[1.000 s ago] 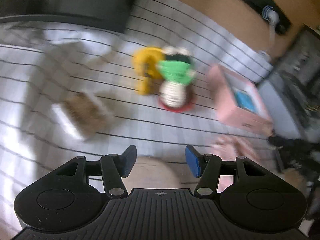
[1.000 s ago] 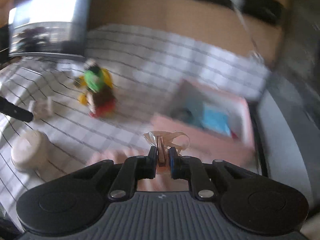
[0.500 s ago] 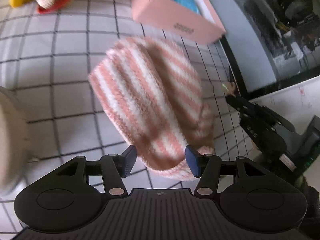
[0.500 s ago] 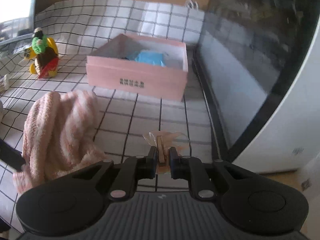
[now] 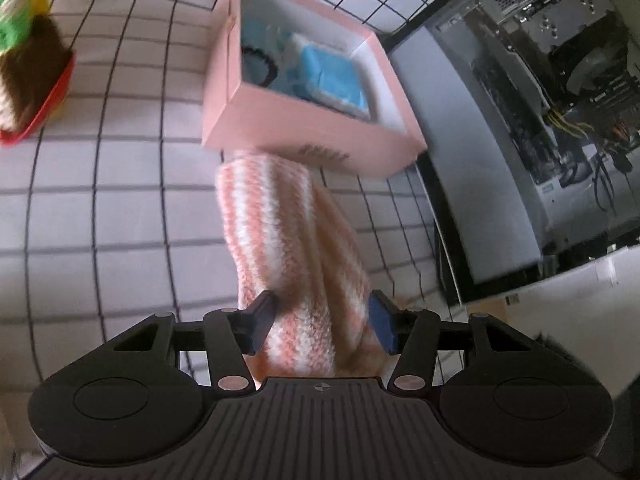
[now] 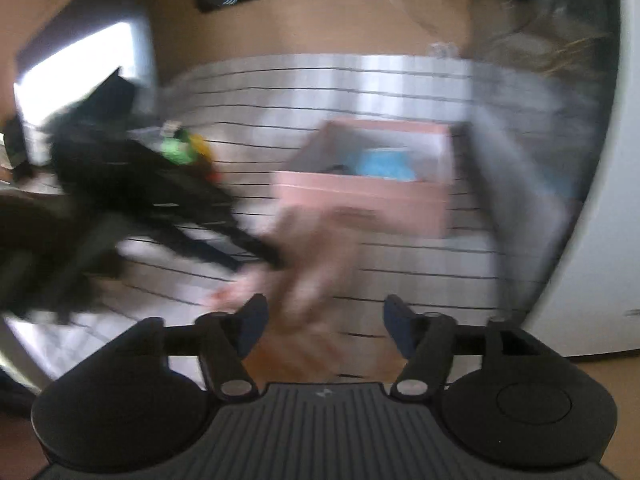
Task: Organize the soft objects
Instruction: 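Grasp the pink striped towel with the left tool and lift it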
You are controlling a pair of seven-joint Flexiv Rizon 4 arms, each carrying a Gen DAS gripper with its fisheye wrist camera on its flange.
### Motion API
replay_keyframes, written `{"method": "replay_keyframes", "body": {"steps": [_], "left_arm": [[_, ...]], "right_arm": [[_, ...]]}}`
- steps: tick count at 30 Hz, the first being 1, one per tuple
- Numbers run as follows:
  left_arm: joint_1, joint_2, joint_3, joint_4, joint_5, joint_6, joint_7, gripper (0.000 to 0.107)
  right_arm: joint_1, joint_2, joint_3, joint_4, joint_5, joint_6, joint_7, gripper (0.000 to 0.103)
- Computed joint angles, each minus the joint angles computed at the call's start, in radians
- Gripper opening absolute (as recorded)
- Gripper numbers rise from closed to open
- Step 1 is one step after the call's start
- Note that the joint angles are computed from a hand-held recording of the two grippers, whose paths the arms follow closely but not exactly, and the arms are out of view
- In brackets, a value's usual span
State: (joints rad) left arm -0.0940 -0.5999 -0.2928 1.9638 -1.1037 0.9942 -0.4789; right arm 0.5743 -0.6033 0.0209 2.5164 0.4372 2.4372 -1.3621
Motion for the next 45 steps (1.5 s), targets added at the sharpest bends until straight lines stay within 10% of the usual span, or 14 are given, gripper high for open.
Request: {"method": "replay_keyframes", "body": {"steps": [12,14,15,24,31,36,39,45], "left_arm": [[0.039,0.020,0.000,0.036,-0.049,0.020,0.007,0.056],[0.048,0.044,0.008,0.059,-0.090,0.016,0.041,0.056],[0.050,0.058,0.014,0.072,-0.113,0.018,0.065,0.056],[0.043,0.140,0.103,0.146,-0.338,0.010,0.221,0.056],[0.025,0.160,0.151,0.183,-0.334,-0.051,0.243,0.056],[0.030,0.123,0.144,0.172,-0.336,-0.091,0.191,0.056],[0.003,0.077,0.129,0.119,-0.383,-0.018,0.184,0.056],[-0.105,0.031,0.079,0.009,-0.439,0.259,0.340,0.056]], "right_arm": [[0.146,-0.080,-0.139,-0.125,-0.029,-0.281,-0.082,0.065],[0.087,-0.043,-0.099,-0.108,-0.104,-0.302,-0.061,0.010],[0.077,-0.015,-0.091,-0.097,-0.119,-0.324,-0.065,0.008],[-0.006,0.219,-0.046,-0.063,-0.151,-0.217,-0.123,0.008],[-0.203,-0.007,0.038,-0.302,-0.333,-0.356,0.017,0.008],[-0.023,-0.118,-0.128,-0.342,-0.303,-0.411,0.004,0.008],[-0.032,-0.127,-0.096,-0.298,-0.329,-0.359,-0.023,0.010],[0.036,-0.095,-0.118,-0.203,-0.212,-0.236,-0.063,0.055]]}}
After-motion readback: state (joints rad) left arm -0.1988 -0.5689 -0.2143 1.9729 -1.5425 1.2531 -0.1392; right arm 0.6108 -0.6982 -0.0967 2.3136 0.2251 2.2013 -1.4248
